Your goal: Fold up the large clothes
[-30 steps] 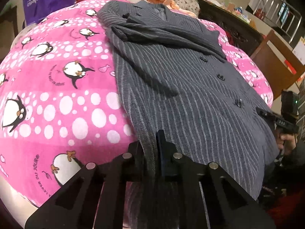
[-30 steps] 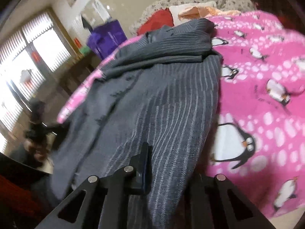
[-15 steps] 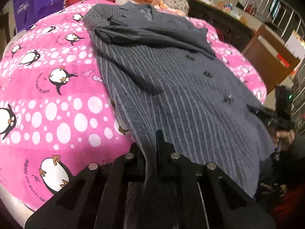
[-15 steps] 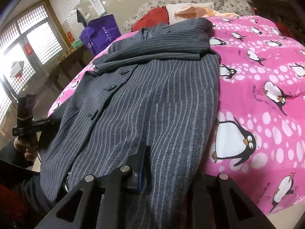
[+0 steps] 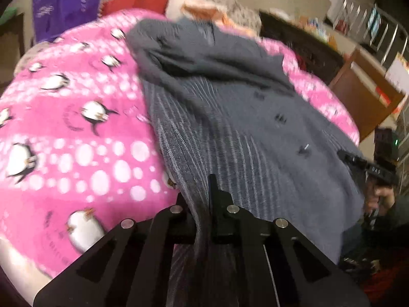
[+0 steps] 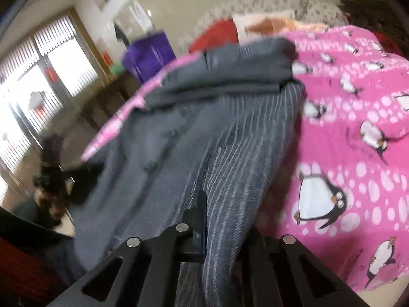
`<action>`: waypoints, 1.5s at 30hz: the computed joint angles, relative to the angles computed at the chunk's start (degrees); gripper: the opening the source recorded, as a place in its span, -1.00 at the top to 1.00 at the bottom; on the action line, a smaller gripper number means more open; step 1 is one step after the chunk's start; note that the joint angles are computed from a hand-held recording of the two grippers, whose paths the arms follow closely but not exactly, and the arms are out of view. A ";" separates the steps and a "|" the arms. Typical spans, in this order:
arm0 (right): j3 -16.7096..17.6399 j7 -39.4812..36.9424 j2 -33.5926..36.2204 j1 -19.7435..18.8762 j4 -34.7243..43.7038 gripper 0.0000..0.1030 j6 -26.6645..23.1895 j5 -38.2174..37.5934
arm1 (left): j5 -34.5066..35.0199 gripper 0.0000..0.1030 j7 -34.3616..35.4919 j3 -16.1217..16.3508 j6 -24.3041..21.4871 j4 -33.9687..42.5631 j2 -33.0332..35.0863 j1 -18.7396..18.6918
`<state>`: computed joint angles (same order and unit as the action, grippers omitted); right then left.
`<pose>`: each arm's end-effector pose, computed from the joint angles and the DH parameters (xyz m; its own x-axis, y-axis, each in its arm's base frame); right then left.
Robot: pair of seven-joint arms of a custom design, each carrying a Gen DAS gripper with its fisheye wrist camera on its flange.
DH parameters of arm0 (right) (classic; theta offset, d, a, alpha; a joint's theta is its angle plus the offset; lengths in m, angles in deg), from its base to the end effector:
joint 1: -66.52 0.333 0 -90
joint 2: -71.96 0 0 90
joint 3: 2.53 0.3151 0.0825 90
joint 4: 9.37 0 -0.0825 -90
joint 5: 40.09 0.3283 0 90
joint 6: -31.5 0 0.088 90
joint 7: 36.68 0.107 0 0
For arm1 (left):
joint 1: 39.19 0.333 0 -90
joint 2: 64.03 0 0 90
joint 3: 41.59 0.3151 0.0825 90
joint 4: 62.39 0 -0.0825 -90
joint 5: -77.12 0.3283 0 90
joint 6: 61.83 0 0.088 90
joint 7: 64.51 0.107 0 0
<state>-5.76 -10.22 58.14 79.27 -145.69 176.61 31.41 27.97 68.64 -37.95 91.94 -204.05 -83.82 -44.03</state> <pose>0.4403 0.0620 0.4803 0.4642 -0.7651 -0.4464 -0.7353 -0.0519 -0.6757 0.4194 0.0172 0.4997 -0.2000 -0.9302 0.3078 -0.7747 -0.0422 -0.6309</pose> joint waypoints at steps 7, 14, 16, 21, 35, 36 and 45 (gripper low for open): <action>-4.24 -2.15 -8.33 -2.01 -3.95 0.91 -9.24 4.29 | -0.17 0.93 -0.68 2.70 -6.68 -3.51 -10.35 0.71; -6.86 0.99 -16.58 -4.06 -9.07 0.91 -17.83 2.36 | -0.39 0.93 -4.61 5.69 -12.49 -6.29 -18.49 0.53; -6.64 1.20 -18.44 -4.44 -9.22 0.91 -18.70 0.96 | -1.42 0.93 -5.28 5.42 -11.99 -6.30 -19.81 0.02; -5.91 0.77 -13.52 -3.96 -4.31 0.91 -15.54 1.66 | -3.50 0.93 -5.94 3.05 -3.32 -1.97 -14.46 -2.50; 2.29 17.51 26.12 -5.03 40.89 0.92 -0.14 -1.02 | -8.15 0.94 -17.46 -0.01 9.70 29.06 17.14 1.00; 2.26 23.75 30.10 -4.69 45.60 0.91 0.18 -6.18 | -3.28 0.93 -21.00 -0.81 10.24 32.36 20.81 1.95; 1.26 49.54 54.84 -4.89 75.06 0.92 -9.20 -29.51 | 21.91 0.89 -38.11 -0.61 -2.60 56.12 45.52 5.35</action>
